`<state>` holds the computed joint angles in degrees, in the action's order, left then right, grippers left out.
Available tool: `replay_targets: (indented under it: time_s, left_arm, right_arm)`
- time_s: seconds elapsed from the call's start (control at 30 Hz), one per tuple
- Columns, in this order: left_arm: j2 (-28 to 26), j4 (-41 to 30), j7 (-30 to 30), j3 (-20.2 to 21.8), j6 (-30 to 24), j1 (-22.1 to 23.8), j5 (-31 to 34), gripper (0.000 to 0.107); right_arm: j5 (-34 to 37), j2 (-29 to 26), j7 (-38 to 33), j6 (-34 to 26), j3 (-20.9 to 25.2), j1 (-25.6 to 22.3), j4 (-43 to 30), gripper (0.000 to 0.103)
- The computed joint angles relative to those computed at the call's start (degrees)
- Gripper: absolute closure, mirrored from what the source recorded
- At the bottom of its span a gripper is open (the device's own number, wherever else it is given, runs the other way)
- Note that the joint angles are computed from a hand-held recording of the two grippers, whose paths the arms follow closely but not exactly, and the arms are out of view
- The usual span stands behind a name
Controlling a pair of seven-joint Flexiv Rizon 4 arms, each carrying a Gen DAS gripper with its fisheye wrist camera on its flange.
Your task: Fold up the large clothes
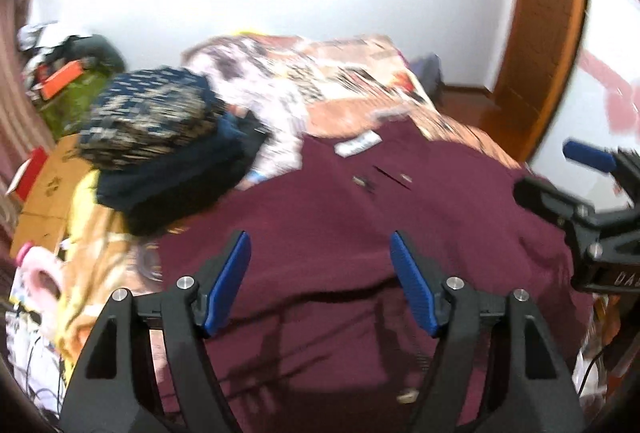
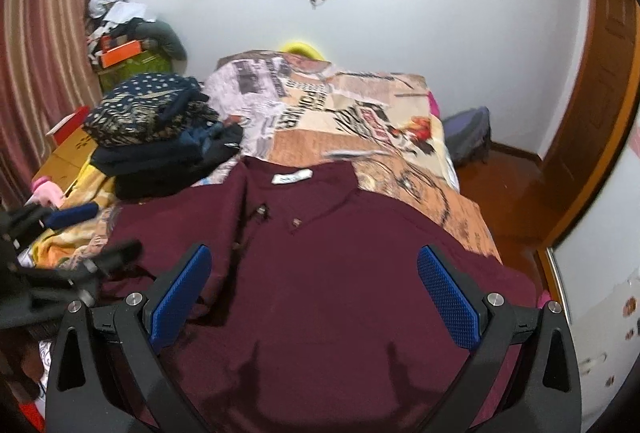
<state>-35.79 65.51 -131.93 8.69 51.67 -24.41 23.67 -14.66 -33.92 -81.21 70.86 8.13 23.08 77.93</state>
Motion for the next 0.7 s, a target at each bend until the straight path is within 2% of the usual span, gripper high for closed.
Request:
replay_targets:
  time_s: [0.07, 0.2, 0.4, 0.7]
  left_arm:
    - [1.9, 2.1, -3.0, 1.9, 0.6, -0.5, 1.8, 0.026]
    - [5.3, 5.4, -9.5, 4.9, -1.2, -1.4, 7.4, 0.025]
    - [9.6, 11.7, -14.9, 3.6, -1.4, 1.9, 10.4, 0.025]
    - [13.2, 19.3, -17.9, 1.0, -2.9, 5.9, 11.5, 0.025]
  right_arm:
    - [0.3, -0.7, -1.5, -0.8, 1.2, 0.0, -1.2, 0.001]
    - [1.9, -3.2, -7.2, -3.8, 4.5, 0.2, -5.4, 0.001]
    - [7.0, -8.1, -16.4, -13.4, 8.8, 1.7, -14.3, 0.001]
    - [7.4, -13.9, -29.2, -28.6, 6.4, 8.7, -23.8, 0.001]
